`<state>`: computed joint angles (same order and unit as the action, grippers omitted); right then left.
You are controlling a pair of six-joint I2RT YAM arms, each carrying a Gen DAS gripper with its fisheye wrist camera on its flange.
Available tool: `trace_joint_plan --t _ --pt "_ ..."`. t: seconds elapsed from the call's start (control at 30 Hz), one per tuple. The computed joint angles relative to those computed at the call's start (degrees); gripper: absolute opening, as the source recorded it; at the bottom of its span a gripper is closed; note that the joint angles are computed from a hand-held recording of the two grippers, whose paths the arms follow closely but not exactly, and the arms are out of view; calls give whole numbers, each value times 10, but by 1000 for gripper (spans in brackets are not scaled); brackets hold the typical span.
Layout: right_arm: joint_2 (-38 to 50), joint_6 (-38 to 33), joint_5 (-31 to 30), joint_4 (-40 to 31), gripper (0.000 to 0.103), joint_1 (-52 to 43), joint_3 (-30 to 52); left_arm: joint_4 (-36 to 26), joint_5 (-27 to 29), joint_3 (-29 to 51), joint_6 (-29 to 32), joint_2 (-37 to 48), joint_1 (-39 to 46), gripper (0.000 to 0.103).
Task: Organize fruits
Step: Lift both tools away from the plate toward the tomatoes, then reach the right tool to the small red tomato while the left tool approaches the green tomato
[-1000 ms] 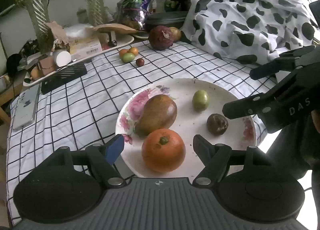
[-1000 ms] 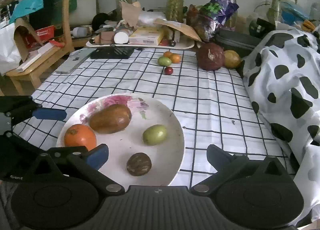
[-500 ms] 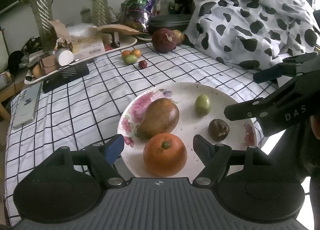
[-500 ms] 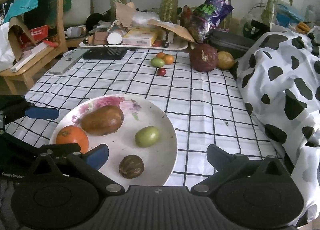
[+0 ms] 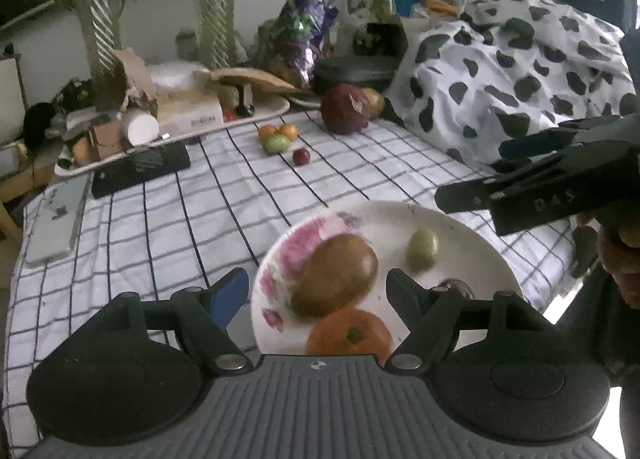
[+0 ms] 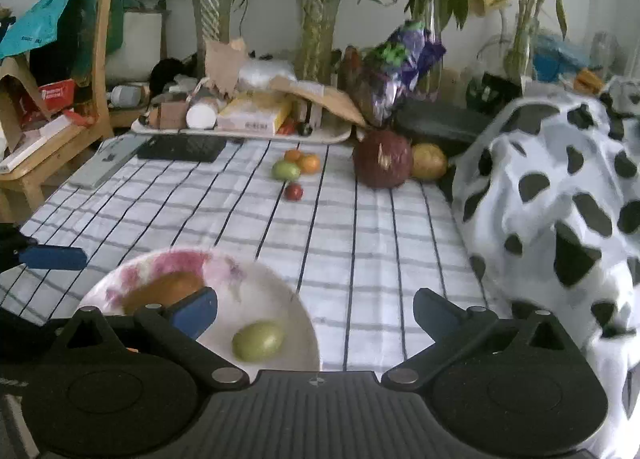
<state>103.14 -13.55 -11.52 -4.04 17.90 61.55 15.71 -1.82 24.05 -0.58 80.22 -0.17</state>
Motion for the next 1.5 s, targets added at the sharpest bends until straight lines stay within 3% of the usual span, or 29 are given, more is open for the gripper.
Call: trace_joint_plan --t 0.27,0.67,1.5 --pt "35 2 12 22 103 3 37 29 -23 16 29 36 8 75" --pt "71 -8 7 16 103 -3 81 64 -14 68 56 103 33 75" --pt "230 -30 -16 -83 103 14 296 37 52 249 58 271 95 75"
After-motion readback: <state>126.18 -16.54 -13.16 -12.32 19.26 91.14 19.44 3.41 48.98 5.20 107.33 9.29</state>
